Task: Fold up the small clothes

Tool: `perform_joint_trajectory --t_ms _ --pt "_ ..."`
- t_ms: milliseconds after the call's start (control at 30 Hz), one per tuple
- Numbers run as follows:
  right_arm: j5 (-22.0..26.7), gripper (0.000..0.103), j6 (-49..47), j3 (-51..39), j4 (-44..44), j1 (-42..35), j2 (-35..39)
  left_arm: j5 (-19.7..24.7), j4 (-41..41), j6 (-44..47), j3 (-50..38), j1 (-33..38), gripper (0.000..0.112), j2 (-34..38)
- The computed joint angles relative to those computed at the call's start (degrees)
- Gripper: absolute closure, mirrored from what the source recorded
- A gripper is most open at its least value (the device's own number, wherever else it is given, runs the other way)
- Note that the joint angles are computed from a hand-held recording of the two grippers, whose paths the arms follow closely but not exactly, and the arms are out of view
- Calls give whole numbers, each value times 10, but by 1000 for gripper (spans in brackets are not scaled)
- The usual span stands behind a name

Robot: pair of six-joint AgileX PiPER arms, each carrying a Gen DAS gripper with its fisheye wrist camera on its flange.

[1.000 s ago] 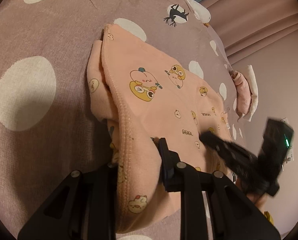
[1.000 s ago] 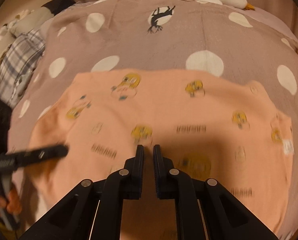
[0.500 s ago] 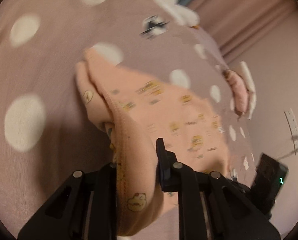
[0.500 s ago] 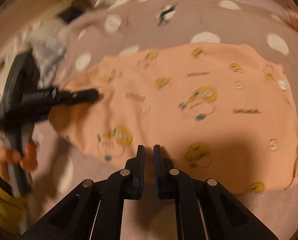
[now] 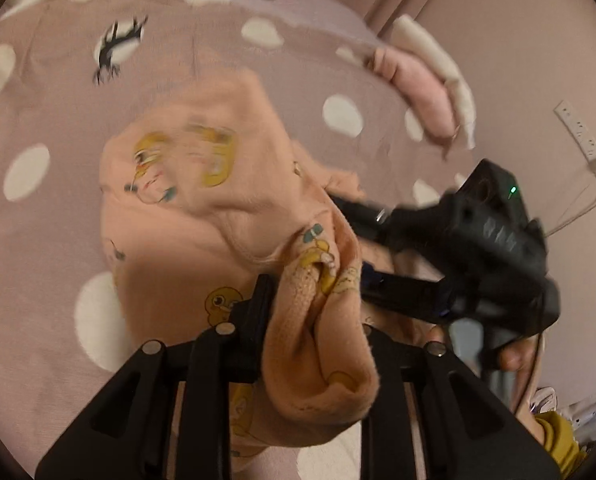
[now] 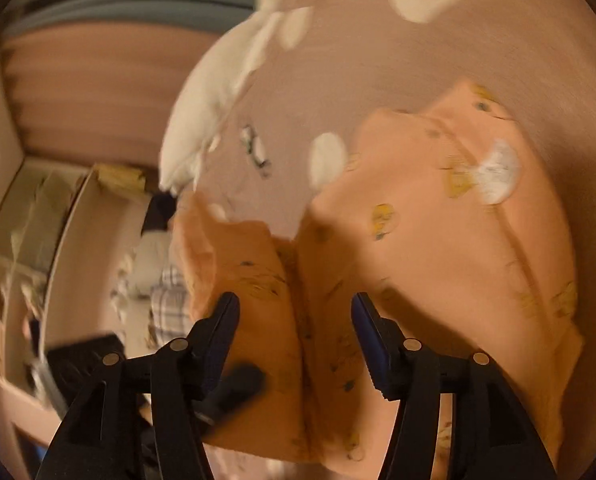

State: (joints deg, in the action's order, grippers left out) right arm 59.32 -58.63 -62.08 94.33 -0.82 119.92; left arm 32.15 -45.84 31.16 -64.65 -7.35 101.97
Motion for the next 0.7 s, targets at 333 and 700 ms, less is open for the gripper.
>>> perform_joint_trajectory --t_ms 333,700 --pt "-24 44 68 -15 -48 8 -3 59 -145 168 97 73 68 -30" --pt "-173 91 192 -72 -260 91 -55 80 -219 301 244 161 65 -113"
